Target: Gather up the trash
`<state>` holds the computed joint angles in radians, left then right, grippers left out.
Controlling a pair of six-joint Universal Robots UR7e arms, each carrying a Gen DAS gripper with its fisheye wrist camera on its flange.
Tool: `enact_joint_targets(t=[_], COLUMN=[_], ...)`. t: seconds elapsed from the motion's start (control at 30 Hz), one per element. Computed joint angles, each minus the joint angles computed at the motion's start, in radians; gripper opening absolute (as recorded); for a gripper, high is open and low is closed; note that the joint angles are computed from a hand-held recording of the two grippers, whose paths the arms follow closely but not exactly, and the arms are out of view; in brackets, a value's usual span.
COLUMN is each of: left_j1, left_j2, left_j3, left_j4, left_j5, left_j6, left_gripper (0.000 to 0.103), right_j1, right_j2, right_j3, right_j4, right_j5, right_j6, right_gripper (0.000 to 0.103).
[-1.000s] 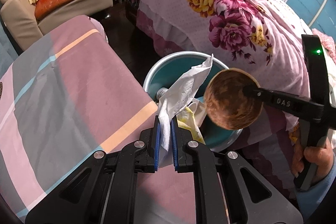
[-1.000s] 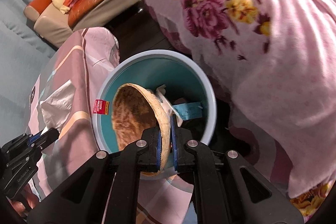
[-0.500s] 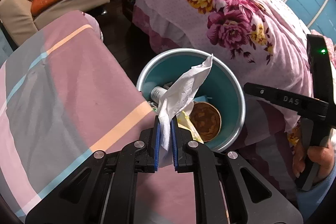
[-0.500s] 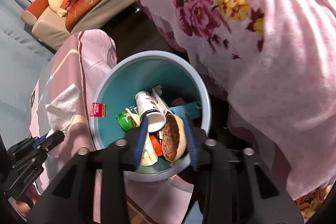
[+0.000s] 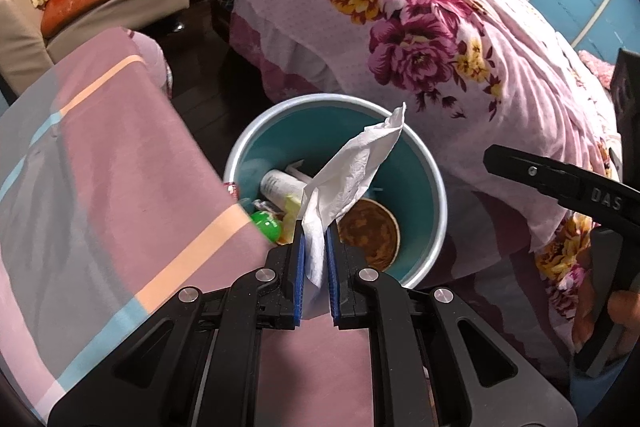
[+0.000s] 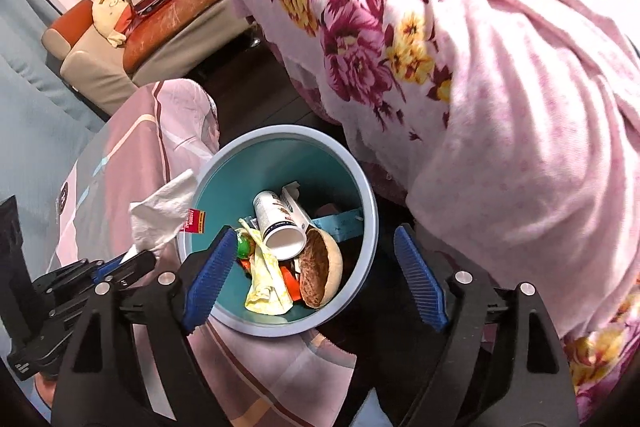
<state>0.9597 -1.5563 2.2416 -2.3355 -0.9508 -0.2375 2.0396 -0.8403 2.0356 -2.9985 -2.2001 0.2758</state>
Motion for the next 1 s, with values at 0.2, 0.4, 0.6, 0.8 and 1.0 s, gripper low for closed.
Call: enact_joint_targets(t=[0.2,0.4,0.6,0.8,1.0], left_j1=[0.006,0.001,-0.031,-0.040,-0.072], left_j2=[0.024,0.019,-0.008,-0.061,-0.150], left_j3=[0.001,0.007,0.029,0.039,0.061], left_j4=[-0.029,-0.055,-0.078,-0.026,0.023], left_j5=[-0.024,-0.019,0.055,0.090,0.126], left_j6=[0.013,0.022,0.017,-0.019,-0.065], left_gripper=[0.012,0.051,0.092,0.092,0.096], right_j1=[0.013,0.037,0.064,0.092,0.135], right_j2=[-0.011,-0.011,-0.009,-0.006,0.009], right_j3=[0.009,-0.006,-0.014,-0.023,-0.024], right_j4=[-0.001,0.025,0.033,0.070,0.081], right_j5=[-0.029,-0.063,-0.101,-0.134,-0.160], right_j6=[0.016,0.018,0.019,0.025,0.005], right_gripper=[0.082,0.082,0.085,0.086,0.086])
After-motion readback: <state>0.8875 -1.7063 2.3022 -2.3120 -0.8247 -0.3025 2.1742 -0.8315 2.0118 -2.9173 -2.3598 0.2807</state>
